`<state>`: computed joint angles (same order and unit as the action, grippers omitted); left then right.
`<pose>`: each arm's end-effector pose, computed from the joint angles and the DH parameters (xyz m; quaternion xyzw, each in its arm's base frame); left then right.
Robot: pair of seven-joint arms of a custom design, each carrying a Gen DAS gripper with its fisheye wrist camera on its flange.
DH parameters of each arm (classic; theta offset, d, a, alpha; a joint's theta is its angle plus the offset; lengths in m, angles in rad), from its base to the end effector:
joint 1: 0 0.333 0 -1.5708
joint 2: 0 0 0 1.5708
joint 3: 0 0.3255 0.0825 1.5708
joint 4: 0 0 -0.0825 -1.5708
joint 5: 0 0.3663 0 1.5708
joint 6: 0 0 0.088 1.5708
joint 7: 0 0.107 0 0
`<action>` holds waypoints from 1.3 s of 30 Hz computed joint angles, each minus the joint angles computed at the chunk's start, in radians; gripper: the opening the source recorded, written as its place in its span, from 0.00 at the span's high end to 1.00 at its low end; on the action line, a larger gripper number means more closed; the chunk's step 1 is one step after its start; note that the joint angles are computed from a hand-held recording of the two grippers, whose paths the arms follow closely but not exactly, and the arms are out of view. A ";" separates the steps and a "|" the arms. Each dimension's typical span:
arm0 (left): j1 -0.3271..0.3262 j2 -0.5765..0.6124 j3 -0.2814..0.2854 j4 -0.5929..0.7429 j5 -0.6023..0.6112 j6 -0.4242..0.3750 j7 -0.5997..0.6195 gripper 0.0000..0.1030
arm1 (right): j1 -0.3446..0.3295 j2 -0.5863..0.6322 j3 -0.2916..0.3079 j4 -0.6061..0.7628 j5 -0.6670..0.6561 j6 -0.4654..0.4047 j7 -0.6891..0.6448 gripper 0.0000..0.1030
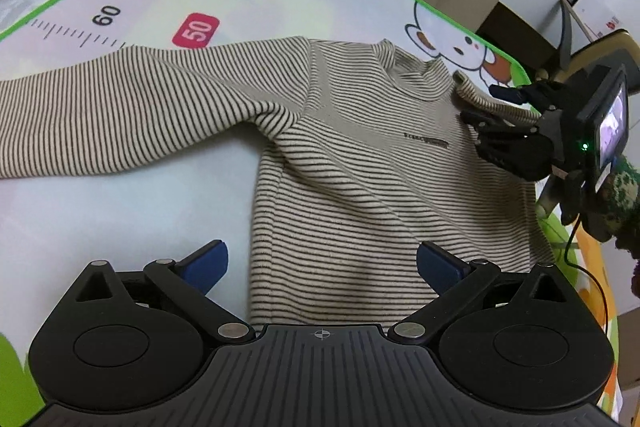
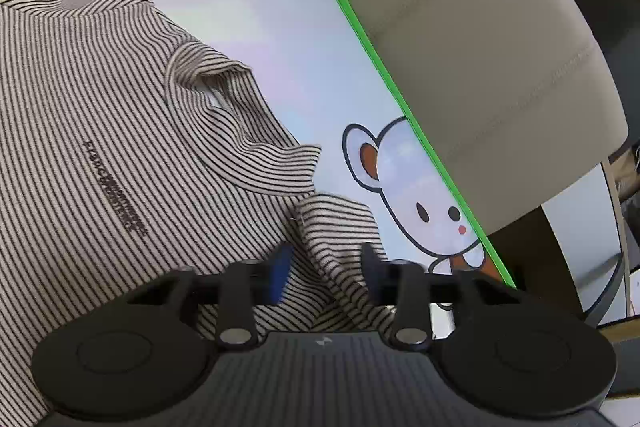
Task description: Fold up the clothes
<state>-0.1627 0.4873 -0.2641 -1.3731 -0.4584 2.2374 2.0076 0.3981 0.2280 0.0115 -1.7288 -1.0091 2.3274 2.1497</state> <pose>0.6666 -0.2713 0.5030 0.4457 -0.8367 0.3145 0.0488 0.6007 0.2440 0.5096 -0.7547 0.4898 -0.4349 0.0384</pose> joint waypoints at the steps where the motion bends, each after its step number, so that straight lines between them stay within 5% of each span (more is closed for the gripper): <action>1: -0.001 0.003 0.002 0.005 0.002 -0.003 -0.006 0.00 | -0.001 -0.002 -0.003 -0.001 -0.002 0.001 0.016 0.92; 5: 0.002 0.004 0.002 0.006 -0.001 -0.011 -0.014 0.00 | -0.025 -0.092 -0.020 -0.063 -0.025 0.051 0.239 0.93; 12: 0.012 0.011 0.008 0.017 -0.005 -0.014 -0.028 0.00 | -0.211 -0.510 -0.034 -0.378 -0.119 0.192 1.073 0.93; 17: 0.009 0.027 0.013 0.040 0.011 -0.013 -0.057 0.00 | -0.305 -0.630 0.027 -0.455 -0.215 0.276 1.252 0.93; 21: 0.007 0.028 0.013 0.048 0.019 -0.007 -0.069 0.00 | -0.335 -0.555 0.069 -0.376 -0.241 0.404 1.239 0.93; 26: 0.010 0.018 0.014 0.037 0.023 -0.007 -0.086 0.00 | -0.309 -0.397 0.094 -0.238 -0.146 0.536 1.059 0.93; 34: 0.028 0.022 0.010 0.039 0.005 -0.027 -0.077 0.00 | -0.179 -0.199 0.081 -0.099 0.119 0.544 0.678 0.93; 39: 0.037 0.025 0.009 0.042 -0.006 -0.041 -0.068 0.00 | -0.101 -0.112 0.064 -0.020 0.208 0.508 0.550 0.90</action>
<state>-0.1257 0.5119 -0.2551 -1.3309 -0.4643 2.1966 1.9394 0.2975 0.1160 0.0754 -1.7485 -0.8006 2.8359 2.7000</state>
